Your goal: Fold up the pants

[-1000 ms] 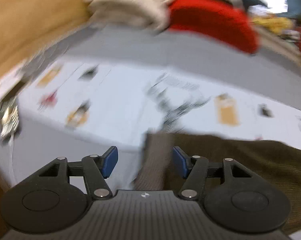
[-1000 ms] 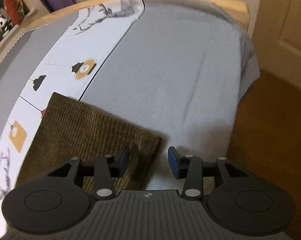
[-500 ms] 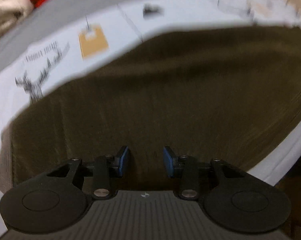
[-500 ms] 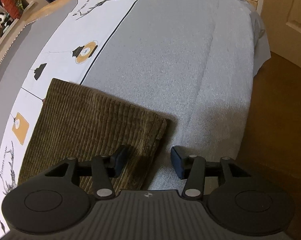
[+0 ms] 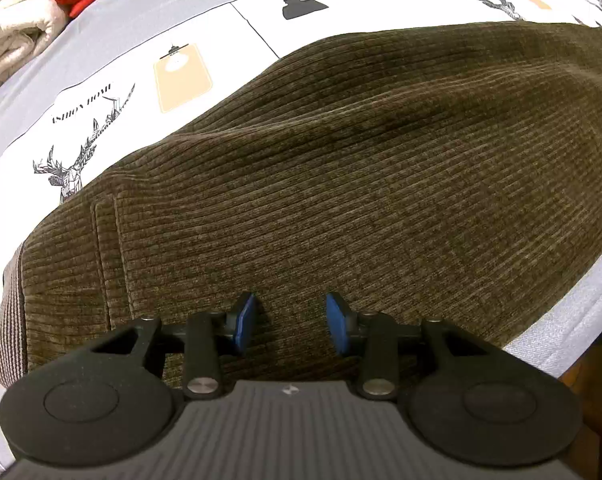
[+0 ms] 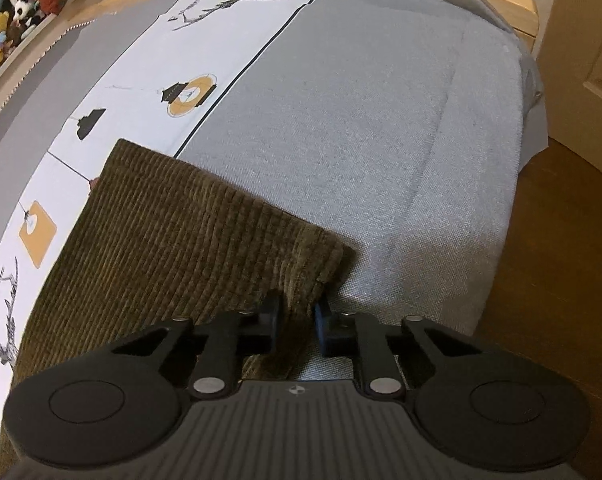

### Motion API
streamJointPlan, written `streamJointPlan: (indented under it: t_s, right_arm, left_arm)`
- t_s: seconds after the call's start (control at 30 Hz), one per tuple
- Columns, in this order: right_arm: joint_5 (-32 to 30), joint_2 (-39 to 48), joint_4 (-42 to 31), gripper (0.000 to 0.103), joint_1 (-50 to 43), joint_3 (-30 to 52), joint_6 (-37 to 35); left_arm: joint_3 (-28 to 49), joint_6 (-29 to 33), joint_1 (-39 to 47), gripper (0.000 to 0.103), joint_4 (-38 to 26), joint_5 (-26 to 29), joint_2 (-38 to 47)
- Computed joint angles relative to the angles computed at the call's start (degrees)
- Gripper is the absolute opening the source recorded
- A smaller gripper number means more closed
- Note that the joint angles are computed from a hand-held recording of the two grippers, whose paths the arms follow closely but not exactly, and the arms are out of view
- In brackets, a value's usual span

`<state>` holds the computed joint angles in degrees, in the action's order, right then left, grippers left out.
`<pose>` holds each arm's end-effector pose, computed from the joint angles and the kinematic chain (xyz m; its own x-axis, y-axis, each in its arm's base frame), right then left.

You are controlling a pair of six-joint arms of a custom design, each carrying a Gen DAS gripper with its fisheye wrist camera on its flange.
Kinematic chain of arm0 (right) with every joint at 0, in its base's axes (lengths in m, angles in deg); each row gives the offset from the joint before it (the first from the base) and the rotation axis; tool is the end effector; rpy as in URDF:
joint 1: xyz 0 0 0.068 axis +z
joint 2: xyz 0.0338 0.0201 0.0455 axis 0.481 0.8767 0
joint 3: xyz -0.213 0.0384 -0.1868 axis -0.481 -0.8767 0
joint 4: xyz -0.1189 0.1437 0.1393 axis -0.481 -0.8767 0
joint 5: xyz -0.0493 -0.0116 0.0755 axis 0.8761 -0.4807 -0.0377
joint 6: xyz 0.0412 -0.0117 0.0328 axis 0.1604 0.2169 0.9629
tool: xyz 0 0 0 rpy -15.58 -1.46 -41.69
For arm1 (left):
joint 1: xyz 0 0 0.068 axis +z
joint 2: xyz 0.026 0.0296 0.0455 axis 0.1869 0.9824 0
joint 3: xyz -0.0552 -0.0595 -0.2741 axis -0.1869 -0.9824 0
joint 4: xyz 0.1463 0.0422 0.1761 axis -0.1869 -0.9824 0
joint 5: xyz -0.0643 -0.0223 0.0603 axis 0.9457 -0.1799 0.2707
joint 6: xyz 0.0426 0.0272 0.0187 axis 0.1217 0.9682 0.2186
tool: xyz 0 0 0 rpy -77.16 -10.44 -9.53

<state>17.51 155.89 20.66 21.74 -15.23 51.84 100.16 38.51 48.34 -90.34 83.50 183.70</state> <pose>0.3712 -0.0469 0.1596 -0.6049 0.6999 -0.3798 0.6557 0.7084 0.2613 0.2495 0.1868 0.1675 -0.9266 0.1565 -0.3420 0.0985 0.9786 0.1807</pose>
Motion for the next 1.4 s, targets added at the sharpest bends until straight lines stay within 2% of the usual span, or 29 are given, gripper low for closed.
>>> streamJointPlan:
  t_s: [0.23, 0.37, 0.47, 0.57, 0.63, 0.73, 0.77, 0.8, 0.93, 1.0, 1.07, 1.2, 1.33, 1.4]
  right_arm:
    - [0.1, -4.9, 4.2, 0.012, 0.6, -3.4, 2.8]
    - [6.7, -12.1, 8.6, 0.011, 7.8, -5.3, -2.8]
    - [14.1, -17.4, 12.2, 0.010, 19.0, -5.6, -9.6]
    - [21.6, -20.3, 17.9, 0.008, 33.9, -6.3, -19.6]
    - [25.0, -19.8, 23.5, 0.008, 44.4, -7.5, -26.4]
    - [26.1, -14.4, 28.1, 0.009, 56.1, -7.2, -33.6]
    - [25.4, -11.6, 28.2, 0.009, 59.0, -6.2, -35.4]
    - [22.9, -8.1, 25.1, 0.009, 61.3, -3.5, -36.3]
    - [8.9, 5.7, 5.3, 0.014, 65.4, 11.4, -37.9]
    - [8.3, 9.0, 1.3, 0.025, 67.7, 13.8, -41.3]
    - [8.1, 7.5, 4.3, 0.038, 69.1, 10.4, -45.1]
    - [-1.8, 0.3, 9.4, 0.037, 67.6, 2.4, -45.3]
    - [1.2, -3.7, 14.5, 0.038, 66.1, -2.8, -42.9]
    - [3.0, -3.4, 14.5, 0.044, 65.1, -2.5, -40.8]
  left_arm:
    - [-0.4, -1.2, -1.3, 0.046, -0.8, -0.9, -1.6]
    - [-1.1, -1.2, -1.9, 0.046, -0.5, -1.1, -2.7]
    - [-0.4, -1.6, -1.0, 0.047, -1.5, 0.2, -3.2]
    - [0.7, -2.6, 0.0, 0.047, -2.5, 1.4, -3.2]
    - [1.6, -3.0, 0.6, 0.047, -3.0, 2.0, -3.0]
    - [2.9, -3.5, 1.3, 0.047, -4.0, 2.6, -2.5]
    - [3.1, -3.7, 1.3, 0.048, -4.3, 2.7, -2.6]
    - [3.4, -3.8, 1.4, 0.049, -4.5, 2.8, -2.6]
    - [4.2, -3.9, 2.2, 0.056, -5.5, 3.1, -2.3]
    - [4.4, -4.3, 2.6, 0.057, -5.8, 3.3, -2.5]
    - [5.2, -4.9, 3.1, 0.057, -6.6, 3.9, -2.2]
    - [7.1, -6.5, 3.7, 0.057, -7.9, 5.7, -1.6]
    - [8.7, -9.4, 3.1, 0.057, -8.8, 7.0, -1.2]
    - [8.6, -9.8, 2.5, 0.057, -8.5, 7.1, -1.5]
